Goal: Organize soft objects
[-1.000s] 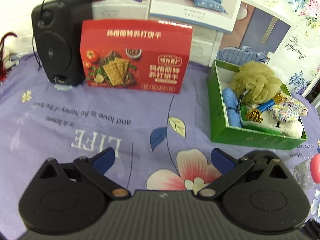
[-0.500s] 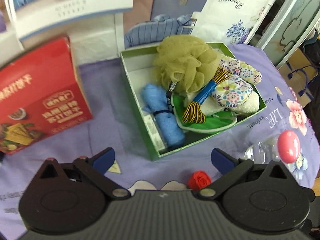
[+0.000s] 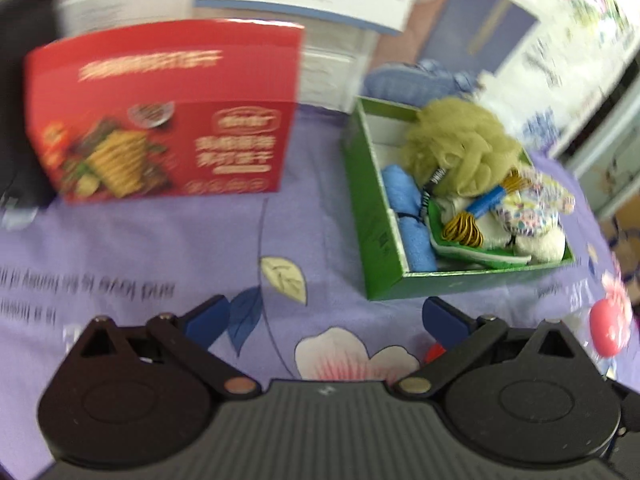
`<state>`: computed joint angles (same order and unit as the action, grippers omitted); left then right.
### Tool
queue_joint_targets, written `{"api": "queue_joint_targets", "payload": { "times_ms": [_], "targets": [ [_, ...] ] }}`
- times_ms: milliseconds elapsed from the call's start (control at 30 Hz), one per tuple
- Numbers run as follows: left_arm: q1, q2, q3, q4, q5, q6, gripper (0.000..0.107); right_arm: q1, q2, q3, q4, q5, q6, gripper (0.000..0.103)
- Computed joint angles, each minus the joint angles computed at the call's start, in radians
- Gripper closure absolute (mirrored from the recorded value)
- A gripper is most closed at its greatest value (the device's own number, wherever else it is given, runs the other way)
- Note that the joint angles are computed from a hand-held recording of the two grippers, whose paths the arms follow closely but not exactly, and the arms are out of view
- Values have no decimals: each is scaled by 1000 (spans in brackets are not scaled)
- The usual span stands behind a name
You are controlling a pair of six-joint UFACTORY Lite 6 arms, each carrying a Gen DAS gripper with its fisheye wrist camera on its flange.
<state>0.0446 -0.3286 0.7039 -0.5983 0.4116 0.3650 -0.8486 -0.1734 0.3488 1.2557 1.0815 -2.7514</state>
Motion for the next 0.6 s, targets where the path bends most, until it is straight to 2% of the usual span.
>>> {"api": "queue_joint_targets", "payload": {
  "times_ms": [133,300,400,500,600],
  "targets": [
    [-55,-212,-162,184,-39,-281,5,88,14,-26,164,-76,2,56],
    [-139,-443,-321,376,-17,-556,5,-66,83,23,41,2,91,56],
    [-192,-525,-371,538,8,-762,5,-12,-14,-30,105,-35,79,55],
    [-161,-619,-422,445,49,-669,5,65,-95,-38,88,-50,45,55],
    [-114,-730,-485,352,98,-577,5,240,-161,-52,213,-187,-30,55]
  ]
}}
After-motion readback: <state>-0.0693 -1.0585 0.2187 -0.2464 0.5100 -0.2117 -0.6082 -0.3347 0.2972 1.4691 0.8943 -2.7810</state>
